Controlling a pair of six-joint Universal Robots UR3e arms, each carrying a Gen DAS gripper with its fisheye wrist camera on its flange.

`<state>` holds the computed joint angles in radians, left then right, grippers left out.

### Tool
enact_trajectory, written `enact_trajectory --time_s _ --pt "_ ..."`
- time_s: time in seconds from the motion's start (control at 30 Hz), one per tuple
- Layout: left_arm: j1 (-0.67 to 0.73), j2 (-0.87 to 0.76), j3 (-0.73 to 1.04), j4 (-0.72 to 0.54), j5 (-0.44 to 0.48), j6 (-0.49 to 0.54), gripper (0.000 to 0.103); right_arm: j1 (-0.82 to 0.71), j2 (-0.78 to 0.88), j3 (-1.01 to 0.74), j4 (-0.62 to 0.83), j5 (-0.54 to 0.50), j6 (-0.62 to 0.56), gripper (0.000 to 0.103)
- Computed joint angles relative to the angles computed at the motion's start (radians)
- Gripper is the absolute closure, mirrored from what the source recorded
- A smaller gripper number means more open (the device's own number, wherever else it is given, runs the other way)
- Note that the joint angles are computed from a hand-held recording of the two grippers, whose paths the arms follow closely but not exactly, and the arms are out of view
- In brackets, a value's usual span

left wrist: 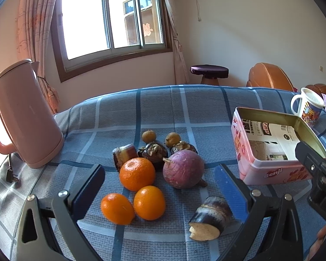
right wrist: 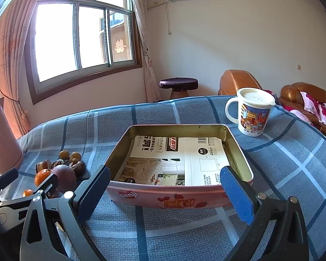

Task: Organize fruits

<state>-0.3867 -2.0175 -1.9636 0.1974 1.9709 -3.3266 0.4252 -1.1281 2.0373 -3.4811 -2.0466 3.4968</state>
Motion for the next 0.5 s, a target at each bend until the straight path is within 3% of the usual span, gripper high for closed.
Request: enact_trajectory --time_s 0.5 --pt "-0.018 -0.010 0.003 0.029 0.008 0.026 0.000 0.014 0.002 -0.013 0.017 -0.039 -0.001 0.001"
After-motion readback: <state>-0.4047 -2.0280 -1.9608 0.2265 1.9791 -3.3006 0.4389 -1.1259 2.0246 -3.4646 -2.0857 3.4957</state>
